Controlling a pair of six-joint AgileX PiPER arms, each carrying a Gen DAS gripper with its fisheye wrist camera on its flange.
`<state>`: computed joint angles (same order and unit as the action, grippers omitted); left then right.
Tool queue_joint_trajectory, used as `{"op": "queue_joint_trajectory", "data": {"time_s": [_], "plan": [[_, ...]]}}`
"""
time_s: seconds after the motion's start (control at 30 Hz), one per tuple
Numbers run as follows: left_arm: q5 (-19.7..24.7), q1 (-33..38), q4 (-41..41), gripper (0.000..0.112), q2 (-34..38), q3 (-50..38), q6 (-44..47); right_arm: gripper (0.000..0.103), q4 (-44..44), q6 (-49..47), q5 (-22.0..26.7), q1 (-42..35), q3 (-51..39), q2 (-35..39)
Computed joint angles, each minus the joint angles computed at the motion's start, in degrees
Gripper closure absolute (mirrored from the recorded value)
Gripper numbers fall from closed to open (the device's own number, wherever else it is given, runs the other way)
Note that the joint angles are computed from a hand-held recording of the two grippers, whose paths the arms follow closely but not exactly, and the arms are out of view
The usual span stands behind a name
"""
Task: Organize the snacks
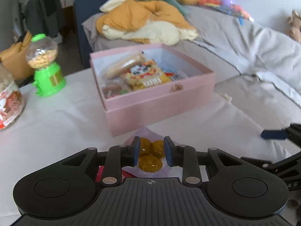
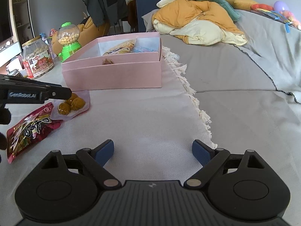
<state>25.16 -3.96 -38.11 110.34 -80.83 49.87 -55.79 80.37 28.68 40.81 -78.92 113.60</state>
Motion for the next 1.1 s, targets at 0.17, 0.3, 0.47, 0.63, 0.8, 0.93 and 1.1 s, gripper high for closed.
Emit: {"op": "queue_joint_trajectory", "data": {"time_s": [0.17, 0.3, 0.47, 0.63, 0.8, 0.93, 1.1], "plan": [[1.66, -2.35, 0.39, 0.053, 1.16, -0.69, 3.75, 0.012, -0.18, 0.53, -0.34, 0.02, 0.25, -0.13], [2.21, -2.8, 1.08, 0.047, 1.39, -1.05, 3.36, 0.011, -0.07, 0.56, -0.71, -0.07, 0.45, -0.29], [3.16, -2.19, -1.04, 0.047, 1.59, -1.27, 4.96, 0.009, 0.14, 0.37, -1.05, -0.15, 0.57, -0.35], [2.83, -1.2, -6.39, 0.048, 1.03, 0.24, 9.97, 0.008, 0.9, -0.65, -0.66, -0.01, 0.04, -0.05], [-5.47, -2.46, -0.72, 0.048, -0.97, 3.43, 5.59, 0.008, 0.84, -0.51, -0.55, 0.12, 0.05, -0.06], [-2.21, -2.22, 8.61, 0.05, 1.76, -0.68, -4.16, 0.007, 0.97, -0.71, -0.4, 0.17, -0.11, 0.06], [-0.35, -1.59, 4.16, 0.047, 3.8, -3.25, -1.69, 0.004, 3.0, -3.83, 0.18, 0.21, -1.37, 0.82]]}}
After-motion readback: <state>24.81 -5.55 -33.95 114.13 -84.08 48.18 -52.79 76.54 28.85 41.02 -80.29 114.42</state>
